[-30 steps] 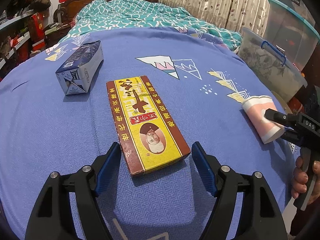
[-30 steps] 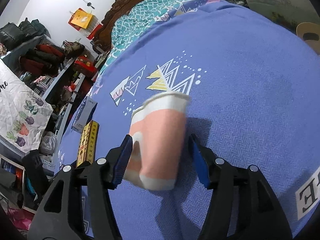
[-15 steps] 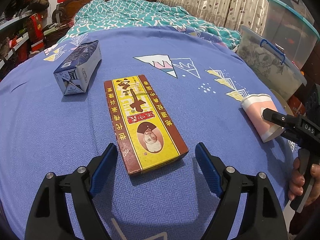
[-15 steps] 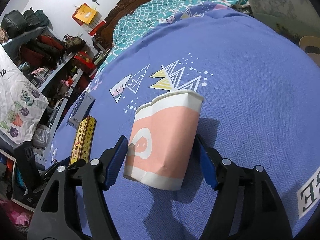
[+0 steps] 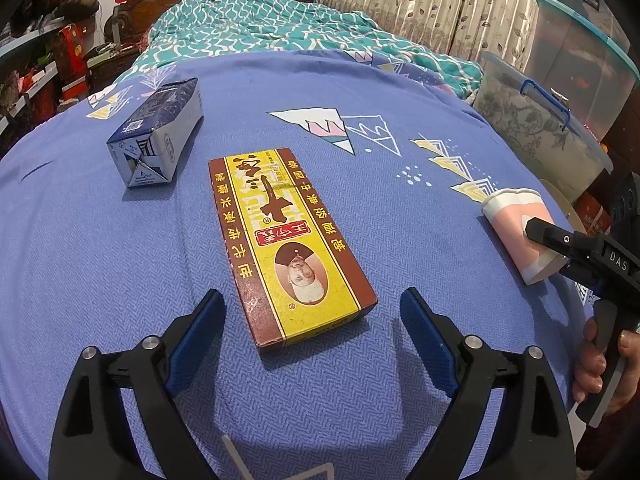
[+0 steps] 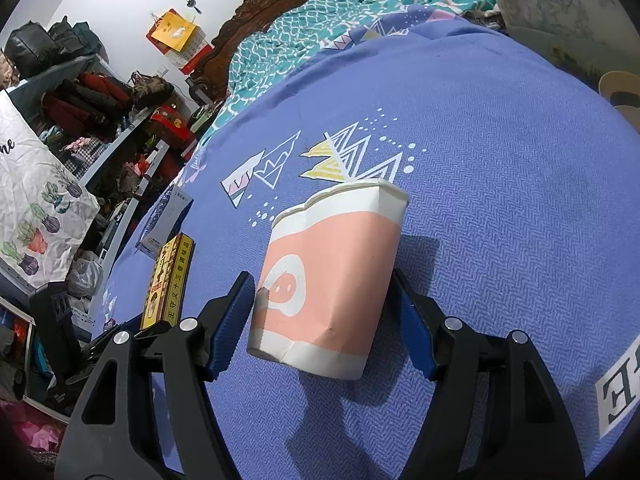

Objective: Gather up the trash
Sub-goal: 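Hold the paper cup in the right tool while the left tool hovers over the yellow box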

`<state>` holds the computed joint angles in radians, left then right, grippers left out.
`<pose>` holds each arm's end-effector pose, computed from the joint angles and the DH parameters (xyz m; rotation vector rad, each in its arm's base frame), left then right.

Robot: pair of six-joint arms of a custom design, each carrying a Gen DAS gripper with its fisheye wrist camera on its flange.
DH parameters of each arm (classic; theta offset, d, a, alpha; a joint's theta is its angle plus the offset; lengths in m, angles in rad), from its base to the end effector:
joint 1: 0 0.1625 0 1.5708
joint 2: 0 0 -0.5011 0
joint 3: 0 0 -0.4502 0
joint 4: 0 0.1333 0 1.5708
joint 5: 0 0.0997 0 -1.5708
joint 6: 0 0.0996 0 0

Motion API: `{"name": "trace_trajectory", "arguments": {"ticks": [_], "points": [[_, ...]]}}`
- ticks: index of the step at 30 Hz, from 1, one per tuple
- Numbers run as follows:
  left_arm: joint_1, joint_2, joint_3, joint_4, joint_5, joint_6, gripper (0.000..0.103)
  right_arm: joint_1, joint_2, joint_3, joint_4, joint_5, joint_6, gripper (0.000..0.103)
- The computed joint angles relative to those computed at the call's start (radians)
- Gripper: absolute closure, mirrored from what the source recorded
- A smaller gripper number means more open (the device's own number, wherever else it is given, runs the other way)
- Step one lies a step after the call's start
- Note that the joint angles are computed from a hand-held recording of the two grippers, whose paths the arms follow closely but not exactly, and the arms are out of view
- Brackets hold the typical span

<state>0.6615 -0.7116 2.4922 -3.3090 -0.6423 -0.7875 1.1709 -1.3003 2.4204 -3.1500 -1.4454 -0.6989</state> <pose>-0.1712 -0.4033 -0.0144 0.1687 2.3551 -0.8539 -0.0461 -0.4834 0.1957 0.4789 -2.8911 0.6800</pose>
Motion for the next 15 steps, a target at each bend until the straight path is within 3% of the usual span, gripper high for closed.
{"name": "trace_trajectory", "arguments": {"ticks": [10, 12, 15], "points": [[0.009, 0.001, -0.008, -0.012, -0.016, 0.015, 0.010, 0.000, -0.003, 0.004, -0.002, 0.002, -0.003, 0.033], [0.010, 0.003, -0.009, -0.014, -0.013, 0.015, 0.011, 0.000, -0.003, 0.005, -0.003, 0.002, -0.002, 0.032], [0.006, 0.001, -0.009, 0.005, 0.008, -0.009, 0.022, 0.000, -0.002, 0.005, -0.006, 0.002, -0.004, 0.032]]}}
